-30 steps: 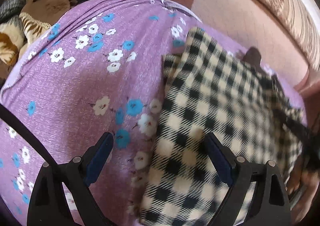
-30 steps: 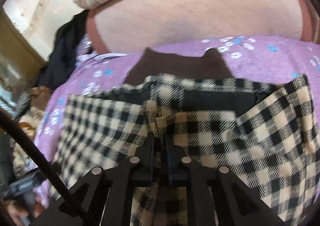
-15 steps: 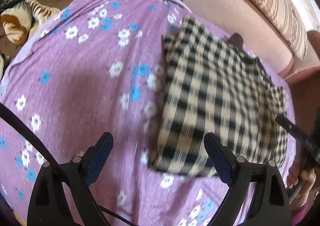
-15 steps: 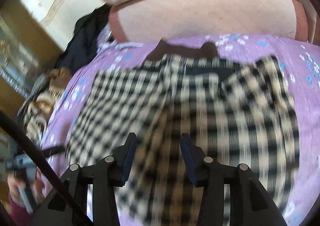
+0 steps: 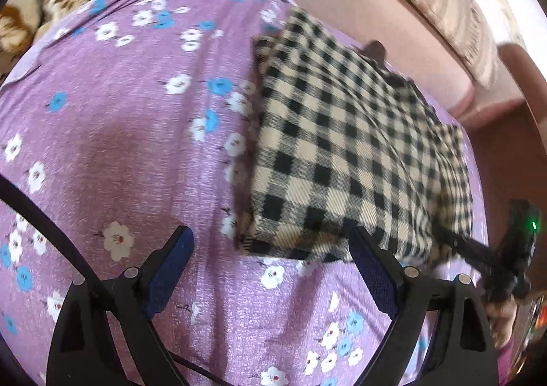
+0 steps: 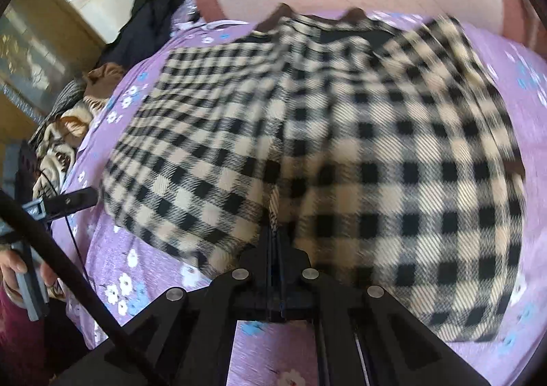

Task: Fold large clothes

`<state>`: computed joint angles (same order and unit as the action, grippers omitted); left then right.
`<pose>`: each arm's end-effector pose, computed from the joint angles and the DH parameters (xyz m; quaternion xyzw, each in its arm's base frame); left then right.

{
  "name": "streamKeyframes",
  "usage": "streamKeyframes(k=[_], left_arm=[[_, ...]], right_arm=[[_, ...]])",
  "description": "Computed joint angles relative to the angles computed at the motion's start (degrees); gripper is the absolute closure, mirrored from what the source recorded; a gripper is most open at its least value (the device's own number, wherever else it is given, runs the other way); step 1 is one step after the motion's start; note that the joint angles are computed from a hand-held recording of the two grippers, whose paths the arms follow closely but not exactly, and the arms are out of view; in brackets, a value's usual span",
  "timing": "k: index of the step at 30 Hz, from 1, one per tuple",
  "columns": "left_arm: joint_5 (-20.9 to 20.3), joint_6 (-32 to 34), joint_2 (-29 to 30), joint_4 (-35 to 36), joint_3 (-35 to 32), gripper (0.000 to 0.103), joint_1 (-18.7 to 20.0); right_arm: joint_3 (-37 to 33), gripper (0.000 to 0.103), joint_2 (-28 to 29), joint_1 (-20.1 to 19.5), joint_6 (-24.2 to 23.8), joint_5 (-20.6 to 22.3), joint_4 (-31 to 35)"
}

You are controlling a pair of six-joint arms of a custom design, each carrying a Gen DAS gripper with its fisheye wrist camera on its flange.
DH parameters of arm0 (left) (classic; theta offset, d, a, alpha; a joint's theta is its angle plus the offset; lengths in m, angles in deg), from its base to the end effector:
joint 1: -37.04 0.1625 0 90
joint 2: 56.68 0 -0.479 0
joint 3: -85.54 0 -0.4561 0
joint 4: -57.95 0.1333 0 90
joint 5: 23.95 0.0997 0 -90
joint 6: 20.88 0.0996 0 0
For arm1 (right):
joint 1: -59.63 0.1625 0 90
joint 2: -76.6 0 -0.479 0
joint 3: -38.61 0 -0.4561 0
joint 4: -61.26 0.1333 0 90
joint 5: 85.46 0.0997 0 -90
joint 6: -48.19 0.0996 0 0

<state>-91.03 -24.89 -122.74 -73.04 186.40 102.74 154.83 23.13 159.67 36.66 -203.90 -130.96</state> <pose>-0.1221 -0.6887 0.2595 0.1618 0.9652 -0.0998 0.1794 0.1938 -0.6020 0.1377 0.0893 -0.9118 0.3243 0.2355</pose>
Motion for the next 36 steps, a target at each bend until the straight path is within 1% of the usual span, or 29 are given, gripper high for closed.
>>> streamKeyframes(k=[2,4,5,6,7,8,10,11,12,13,16,19,21,23,24,26,28,30,31,32,33,35,36], left_arm=[[0.50,1.16,0.39,-0.62,-0.05,0.012,-0.08],[-0.83,0.77,0.80,-1.09,-0.36,0.012,0.36],[-2.41,0.35,0.99,-0.90,-0.65,0.015,0.78],[-4.62,0.16,1.26,0.23,-1.17,0.027,1.26],[-5.66,0.53,1.61,1.39,-1.58,0.036,1.45],[-5.37,1.22,1.84,2.18,-1.61,0.048,1.35],[-3.53,2.72,1.84,1.25,-0.86,0.068,0.81],[-2.74,3.53,1.72,1.49,-0.72,0.089,0.49],[-2.10,3.77,1.32,0.93,-0.23,0.092,0.18],[-1.96,3.75,1.06,0.62,0.01,0.093,0.02],[0.76,4.40,0.27,1.27,0.63,0.095,-0.77],[3.15,3.04,0.90,3.57,0.20,0.096,-0.92],[4.23,2.96,0.68,3.86,0.44,0.097,-1.58],[5.10,3.04,0.40,3.81,0.73,0.098,-2.07],[5.58,3.02,0.33,3.79,0.87,0.098,-2.33],[6.82,4.24,0.10,1.92,1.67,0.096,-2.87],[8.58,4.81,0.00,0.31,2.21,0.087,-3.83],[7.65,6.31,-0.57,-3.05,3.07,0.055,-4.45],[6.44,7.19,-0.99,-5.59,3.66,0.050,-4.71],[5.73,7.79,-1.32,-7.54,4.18,0.042,-4.82],[4.87,8.37,-1.59,-10.61,4.91,0.035,-5.05],[4.26,8.74,-1.52,-14.11,5.71,0.029,-5.28],[4.09,8.63,-1.01,-14.49,5.56,0.029,-5.32]], right_arm=[[0.44,0.100,-0.42,-0.79,1.49,2.10,-0.10],[0.60,0.098,-0.59,-0.95,1.67,3.46,-0.33],[0.78,0.098,-0.95,-1.29,2.35,5.00,-0.05],[1.23,0.095,-1.65,-1.75,2.90,6.24,0.18],[1.46,0.088,-2.04,-2.09,3.82,7.67,0.44],[1.81,0.085,-2.46,-2.54,4.46,8.91,0.43],[2.31,0.083,-2.85,-2.76,5.01,9.44,0.11],[2.54,0.082,-3.01,-2.61,5.04,9.13,-0.11],[2.94,0.079,-3.48,-2.41,4.75,8.71,-0.21],[3.35,0.072,-3.90,-2.13,4.22,8.29,-0.49],[5.26,0.063,-5.87,-1.29,2.10,7.51,-3.26],[5.90,0.061,-7.20,-1.03,2.12,5.52,-6.06],[6.39,0.061,-8.37,-1.17,2.73,2.91,-8.75],[6.74,0.056,-9.46,-1.32,3.98,-1.36,-12.16],[6.84,0.050,-9.88,-1.55,4.74,-3.35,-13.73],[6.64,0.048,-10.38,-2.38,5.78,-6.35,-16.25],[5.76,0.048,-11.07,-3.41,6.70,-7.06,-14.58],[4.11,0.048,-11.27,-4.29,7.48,-7.46,-12.76],[3.40,0.047,-10.99,-4.29,7.55,-8.00,-12.71],[1.97,0.046,-10.21,-4.42,7.23,-8.29,-13.10],[0.79,0.042,-9.72,-4.57,6.32,-8.13,-13.67],[-2.78,0.041,-7.66,-4.43,3.58,-8.91,-13.10],[-4.77,0.041,-6.54,-4.23,2.29,-9.64,-12.05]])
